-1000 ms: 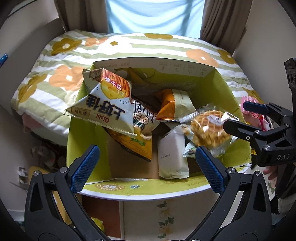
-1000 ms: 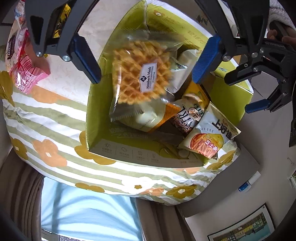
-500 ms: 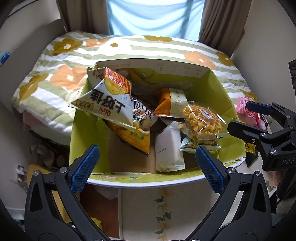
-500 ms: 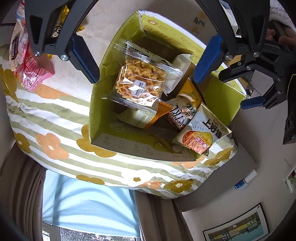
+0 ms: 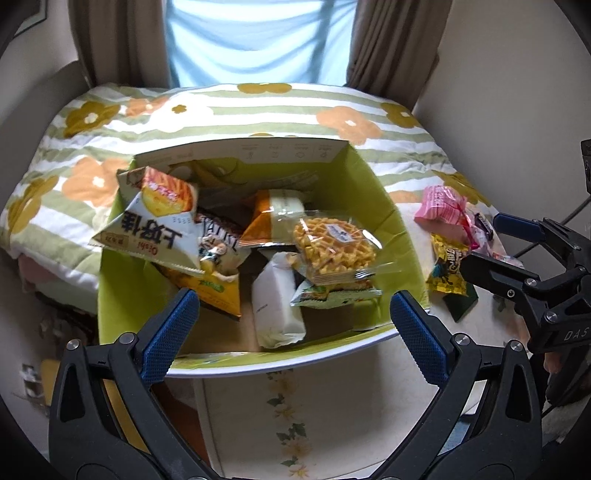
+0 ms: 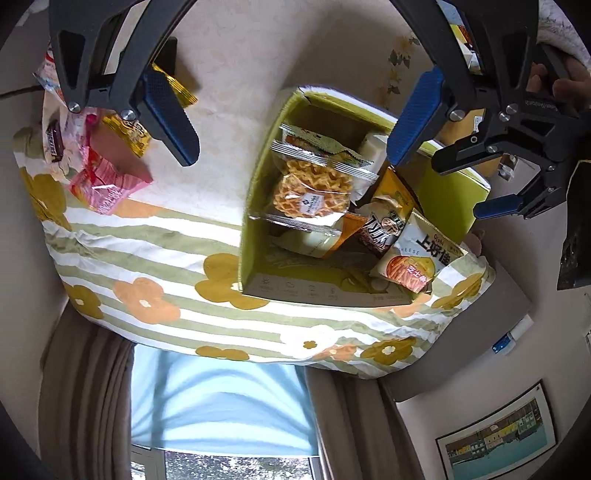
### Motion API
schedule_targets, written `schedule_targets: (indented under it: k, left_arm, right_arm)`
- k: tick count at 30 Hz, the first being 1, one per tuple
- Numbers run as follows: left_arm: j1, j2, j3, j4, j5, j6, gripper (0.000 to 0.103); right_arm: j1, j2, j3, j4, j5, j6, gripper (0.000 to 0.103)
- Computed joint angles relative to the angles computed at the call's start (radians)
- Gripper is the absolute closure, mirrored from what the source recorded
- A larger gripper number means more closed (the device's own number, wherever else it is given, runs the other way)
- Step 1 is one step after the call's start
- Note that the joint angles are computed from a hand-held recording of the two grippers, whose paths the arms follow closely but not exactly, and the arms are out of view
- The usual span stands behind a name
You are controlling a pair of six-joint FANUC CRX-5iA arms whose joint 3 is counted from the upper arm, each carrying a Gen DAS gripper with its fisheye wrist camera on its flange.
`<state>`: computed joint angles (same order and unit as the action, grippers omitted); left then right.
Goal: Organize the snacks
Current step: 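Move both grippers back toward the snacks left on the bed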
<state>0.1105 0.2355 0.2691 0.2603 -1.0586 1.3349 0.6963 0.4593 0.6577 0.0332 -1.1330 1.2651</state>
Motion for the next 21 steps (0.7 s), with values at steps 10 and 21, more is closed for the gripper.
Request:
schedule_targets:
  k: [10, 21]
  left_arm:
    - [-0.13, 0.084, 0.114, 0.038, -0.011, -0.05, 0.0]
    - [-0.301, 0.275, 0.359, -0.005, -0.092, 0.047, 0.0]
  right_arm:
    - [-0.049, -0.173, -0.252, 0.149, 0.057, -0.219, 0.002]
    - [-0.188, -0.27, -0.418, 0.205, 0.06, -0.284, 0.002]
